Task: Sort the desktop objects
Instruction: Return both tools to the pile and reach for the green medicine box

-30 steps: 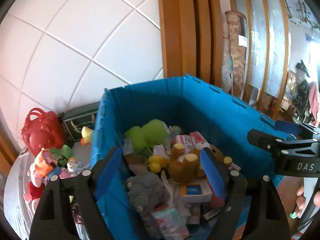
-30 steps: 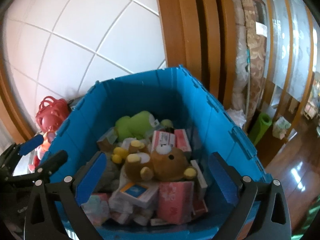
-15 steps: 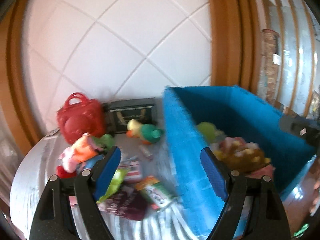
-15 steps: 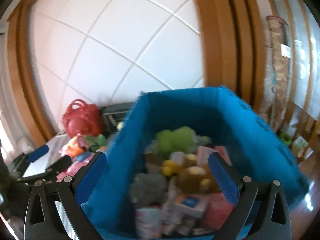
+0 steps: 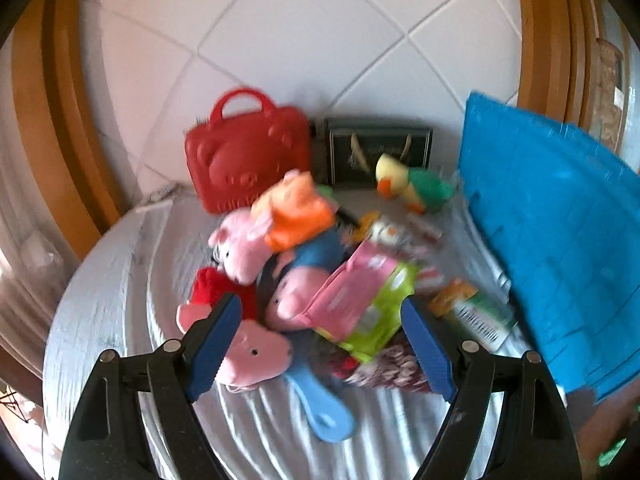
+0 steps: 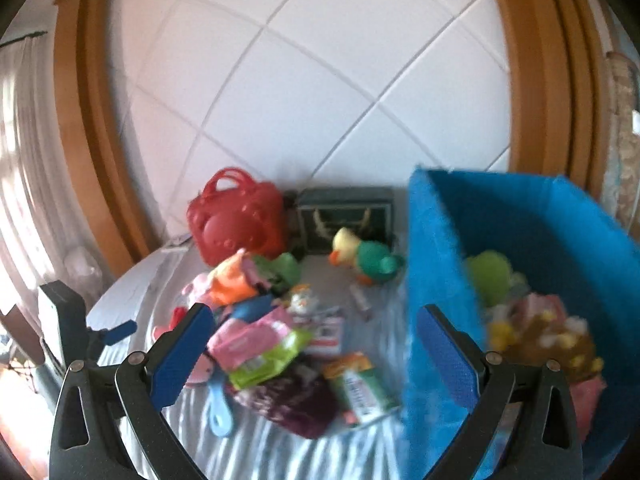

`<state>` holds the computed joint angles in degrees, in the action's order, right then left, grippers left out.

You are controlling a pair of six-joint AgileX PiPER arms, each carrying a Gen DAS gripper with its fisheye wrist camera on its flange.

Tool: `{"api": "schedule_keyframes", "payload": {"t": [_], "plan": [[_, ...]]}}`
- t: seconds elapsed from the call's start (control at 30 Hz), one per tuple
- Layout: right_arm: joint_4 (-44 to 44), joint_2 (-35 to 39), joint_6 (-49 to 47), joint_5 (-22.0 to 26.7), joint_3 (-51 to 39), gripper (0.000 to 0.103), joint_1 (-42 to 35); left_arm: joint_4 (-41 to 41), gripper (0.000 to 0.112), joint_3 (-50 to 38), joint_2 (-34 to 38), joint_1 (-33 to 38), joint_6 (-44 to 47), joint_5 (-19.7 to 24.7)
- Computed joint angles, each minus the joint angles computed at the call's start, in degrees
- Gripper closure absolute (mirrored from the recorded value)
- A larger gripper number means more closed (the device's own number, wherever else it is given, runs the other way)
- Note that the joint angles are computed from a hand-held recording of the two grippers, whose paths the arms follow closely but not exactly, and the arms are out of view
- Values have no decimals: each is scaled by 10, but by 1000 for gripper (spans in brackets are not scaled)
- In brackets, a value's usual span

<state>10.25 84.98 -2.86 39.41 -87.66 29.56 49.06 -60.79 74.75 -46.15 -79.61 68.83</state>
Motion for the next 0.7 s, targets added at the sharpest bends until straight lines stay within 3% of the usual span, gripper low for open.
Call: {"api": "schedule_keyframes", "payload": {"t": [0.13, 0.27, 0.4, 0.53, 0.7], "plan": [[-68, 63, 101, -27, 13, 0, 48, -53, 30, 68, -18, 93, 70, -114], [-102, 142, 159, -21, 11, 0, 57, -99, 30, 92, 13, 177, 162, -217], [-119, 218, 181, -10, -8, 0, 46, -149, 30, 65, 72, 239, 248, -278], [-130, 292, 179, 28, -54, 0, 29, -217, 30, 1, 152, 279, 364, -313], [-121, 375, 134, 74, -129, 0, 19, -300, 30, -104, 274, 308, 495, -291]]}}
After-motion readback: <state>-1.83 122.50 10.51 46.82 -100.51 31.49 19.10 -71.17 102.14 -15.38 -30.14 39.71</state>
